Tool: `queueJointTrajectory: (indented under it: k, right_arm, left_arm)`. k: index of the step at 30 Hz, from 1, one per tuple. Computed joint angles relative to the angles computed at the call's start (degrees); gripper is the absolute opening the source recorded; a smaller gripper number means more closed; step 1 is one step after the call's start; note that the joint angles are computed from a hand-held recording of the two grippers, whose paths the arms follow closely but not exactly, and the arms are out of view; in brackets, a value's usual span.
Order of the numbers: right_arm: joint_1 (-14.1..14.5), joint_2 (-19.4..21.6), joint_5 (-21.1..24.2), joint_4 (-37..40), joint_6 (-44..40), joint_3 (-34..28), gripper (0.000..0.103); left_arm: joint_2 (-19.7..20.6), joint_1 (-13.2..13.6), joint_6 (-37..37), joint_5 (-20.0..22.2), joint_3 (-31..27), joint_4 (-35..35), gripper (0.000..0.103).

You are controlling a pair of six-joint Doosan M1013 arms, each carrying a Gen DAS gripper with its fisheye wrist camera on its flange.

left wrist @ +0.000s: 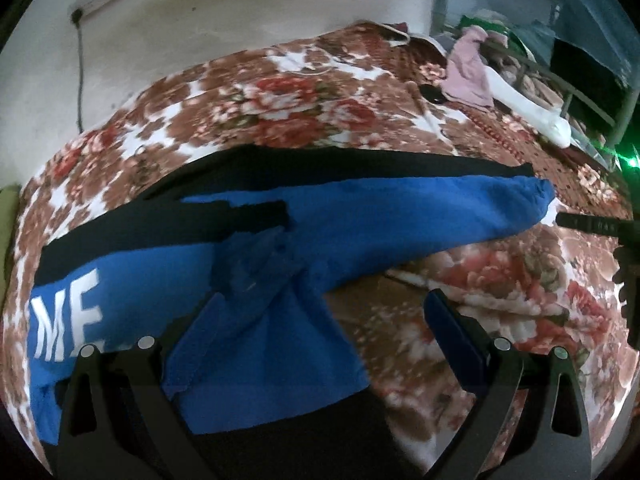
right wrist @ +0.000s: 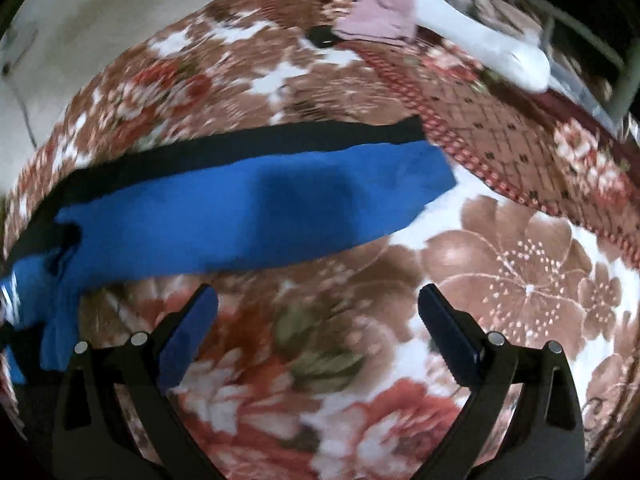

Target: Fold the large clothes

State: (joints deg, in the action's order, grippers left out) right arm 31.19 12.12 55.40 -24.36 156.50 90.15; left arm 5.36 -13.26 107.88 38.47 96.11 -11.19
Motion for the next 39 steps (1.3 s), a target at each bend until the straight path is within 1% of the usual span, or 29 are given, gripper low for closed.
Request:
queueJointTrajectory:
  k: [4, 7, 9, 12, 15, 19, 21, 23, 25, 26, 27, 28, 29, 30, 31, 33, 34, 35, 36, 39]
  right_arm:
    - [-2.97, -0.85, -1.74, 1.12, 2.33, 1.98, 0.098]
    - [-4.77, -0.42, -2.11, 1.64, 2.21, 2.24, 0.098]
    - [-5.62, -0.28, -3.70, 2.11, 2.45, 2.71, 0.098]
    - [-7.09, 0.36, -5.98, 3.82, 3.44, 2.98, 0.098]
    - [-8.14, 1.55, -6.44, 4.87, 3.22, 2.21, 0.098]
    - [-9.51, 2.87, -8.26, 6.05, 3.07, 1.39, 0.098]
    - [-10.44, 3.69, -8.14, 8.25, 2.15, 0.97, 0.090]
    - [-11.22, 3.95, -9.17, 10.44, 1.87, 1.19, 0.089]
    - [-11.50, 3.79, -10.83, 10.34, 2.87, 1.65, 0.085]
    - [-11.55, 3.78, -11.00, 10.33, 2.80, 1.65, 0.080]
    - [-11.65, 3.64, -11.42, 10.58, 2.68, 1.78, 0.071]
    - [-11.78, 3.46, -12.09, 11.12, 2.41, 2.00, 0.065]
    - [-11.96, 3.01, -13.54, 12.04, 2.30, 2.54, 0.057]
    - [-11.89, 2.68, -14.28, 11.71, 3.23, 2.88, 0.052]
    - [-11.83, 2.51, -14.84, 11.57, 3.64, 3.06, 0.050]
    - [-11.67, 2.46, -15.77, 12.53, 2.46, 3.18, 0.038]
    - [-11.57, 2.53, -15.95, 13.20, 1.57, 3.15, 0.038]
    - [-11.53, 2.58, -16.29, 13.96, 0.73, 3.13, 0.034]
    - [-11.50, 2.62, -16.53, 14.72, -0.12, 3.07, 0.027]
    - [-11.03, 2.50, -17.85, 16.28, -3.45, 2.62, 0.020]
  left_arm:
    - [1.56, -0.66, -0.90, 1.00, -1.19, -0.02, 0.098]
    - [2.10, -0.84, -2.05, 0.33, -1.43, 1.21, 0.098]
    - [2.42, -0.52, -2.42, 0.18, -1.59, 1.66, 0.098]
    - [3.19, 0.25, -3.58, 0.15, -1.97, 3.34, 0.098]
    - [4.18, 1.42, -5.49, 0.08, -2.57, 5.84, 0.098]
    - [5.39, 3.27, -7.07, -0.28, -3.69, 7.73, 0.098]
    - [5.90, 4.06, -7.32, -0.76, -4.06, 7.81, 0.098]
    - [6.72, 4.95, -7.67, -0.93, -4.51, 7.20, 0.098]
    - [7.82, 5.70, -9.03, -0.17, -5.01, 6.52, 0.098]
    - [8.33, 5.99, -9.27, 0.64, -5.31, 5.61, 0.098]
    - [8.94, 6.24, -9.07, 1.72, -5.72, 4.32, 0.098]
    - [9.19, 6.19, -9.27, 1.90, -5.80, 4.27, 0.098]
    - [9.48, 5.88, -10.02, 1.65, -5.78, 5.40, 0.098]
    - [9.75, 5.42, -10.53, 1.40, -5.68, 6.85, 0.098]
    - [9.94, 5.18, -10.90, 1.31, -5.63, 7.71, 0.098]
    - [10.50, 4.81, -12.51, 0.80, -5.30, 8.47, 0.098]
    - [10.81, 4.85, -13.38, 0.77, -5.19, 8.27, 0.099]
    - [11.01, 4.93, -13.95, 0.62, -5.08, 8.18, 0.099]
    - [11.22, 5.00, -14.46, 0.27, -4.91, 7.99, 0.099]
    - [11.33, 5.03, -14.78, -1.60, -3.90, 7.53, 0.099]
